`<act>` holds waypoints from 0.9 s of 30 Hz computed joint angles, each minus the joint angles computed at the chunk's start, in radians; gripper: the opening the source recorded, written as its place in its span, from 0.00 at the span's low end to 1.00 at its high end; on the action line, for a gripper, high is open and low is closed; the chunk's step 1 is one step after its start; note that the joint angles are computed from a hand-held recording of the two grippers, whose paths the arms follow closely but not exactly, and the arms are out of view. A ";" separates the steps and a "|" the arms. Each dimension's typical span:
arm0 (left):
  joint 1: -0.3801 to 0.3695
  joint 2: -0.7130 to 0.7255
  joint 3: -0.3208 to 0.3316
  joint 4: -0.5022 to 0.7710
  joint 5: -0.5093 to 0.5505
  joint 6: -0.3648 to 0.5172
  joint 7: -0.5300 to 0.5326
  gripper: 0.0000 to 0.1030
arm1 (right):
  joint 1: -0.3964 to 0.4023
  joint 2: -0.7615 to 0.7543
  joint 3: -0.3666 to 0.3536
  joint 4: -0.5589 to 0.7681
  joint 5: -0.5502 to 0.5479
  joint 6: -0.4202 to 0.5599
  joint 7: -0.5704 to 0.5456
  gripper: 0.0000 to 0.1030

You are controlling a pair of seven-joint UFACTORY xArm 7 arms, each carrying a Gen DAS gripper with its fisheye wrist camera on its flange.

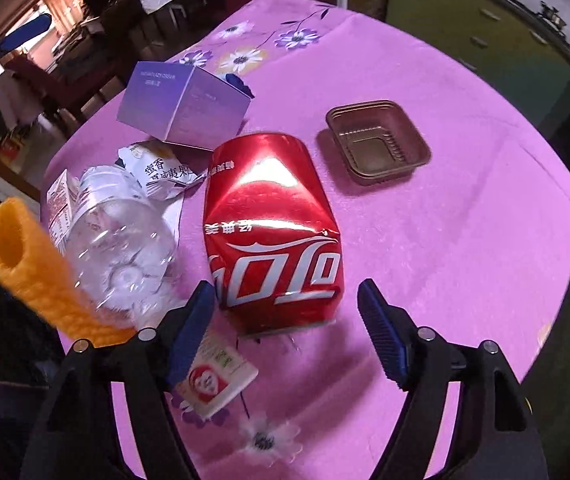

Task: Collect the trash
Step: 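Reach the right tool to the red Coca-Cola can and grasp it, then carry the Coca-Cola can with the right tool into the bin and open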

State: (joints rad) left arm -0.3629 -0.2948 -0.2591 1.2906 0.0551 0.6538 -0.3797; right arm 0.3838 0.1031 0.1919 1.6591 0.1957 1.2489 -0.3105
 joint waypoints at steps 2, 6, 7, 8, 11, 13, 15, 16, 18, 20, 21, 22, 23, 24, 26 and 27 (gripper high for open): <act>-0.005 0.008 0.009 -0.002 -0.018 -0.002 0.007 0.94 | 0.004 0.037 0.004 0.034 0.001 0.010 -0.009 0.73; -0.011 0.024 0.017 0.000 -0.039 -0.001 0.021 0.94 | 0.009 0.078 0.007 0.066 0.006 0.013 -0.024 0.74; -0.012 0.024 0.018 -0.001 -0.043 -0.002 0.025 0.94 | 0.011 0.084 0.007 0.070 0.004 0.008 -0.026 0.75; -0.013 0.026 0.019 -0.002 -0.045 -0.001 0.029 0.94 | 0.016 0.088 0.009 0.074 -0.002 0.003 -0.023 0.76; -0.013 0.031 0.022 -0.003 -0.051 0.001 0.037 0.94 | 0.031 0.115 0.011 0.096 -0.028 -0.016 -0.018 0.76; -0.013 0.033 0.023 -0.003 -0.055 0.004 0.037 0.94 | 0.036 0.119 0.011 0.098 -0.036 -0.026 -0.018 0.75; -0.014 0.033 0.025 -0.005 -0.061 0.006 0.041 0.94 | 0.042 0.126 0.009 0.102 -0.049 -0.040 -0.008 0.68; -0.015 0.033 0.025 -0.007 -0.063 0.006 0.042 0.94 | 0.042 0.129 0.009 0.104 -0.046 -0.041 -0.004 0.68; -0.015 0.033 0.026 -0.010 -0.066 0.006 0.044 0.94 | 0.042 0.124 0.007 0.098 -0.051 -0.046 0.005 0.68; -0.015 0.033 0.025 -0.010 -0.067 0.008 0.045 0.94 | 0.040 0.115 0.008 0.089 -0.046 -0.047 0.007 0.67; -0.014 0.033 0.025 -0.011 -0.066 0.006 0.044 0.94 | 0.040 0.109 0.007 0.083 -0.048 -0.051 0.011 0.67; -0.015 0.032 0.025 -0.012 -0.068 0.005 0.044 0.94 | 0.038 0.097 0.006 0.072 -0.048 -0.056 0.012 0.67; -0.014 0.032 0.025 -0.013 -0.068 0.003 0.044 0.94 | 0.036 0.090 0.006 0.065 -0.043 -0.060 0.013 0.67; -0.013 0.033 0.024 -0.011 -0.066 0.005 0.043 0.94 | 0.029 0.081 0.006 0.060 -0.028 -0.063 0.013 0.67; -0.014 0.031 0.025 -0.015 -0.066 0.001 0.044 0.94 | 0.019 0.057 0.003 0.042 -0.012 -0.071 0.012 0.67; -0.015 0.030 0.025 -0.015 -0.067 0.001 0.046 0.94 | 0.014 0.043 0.002 0.030 -0.004 -0.074 0.010 0.67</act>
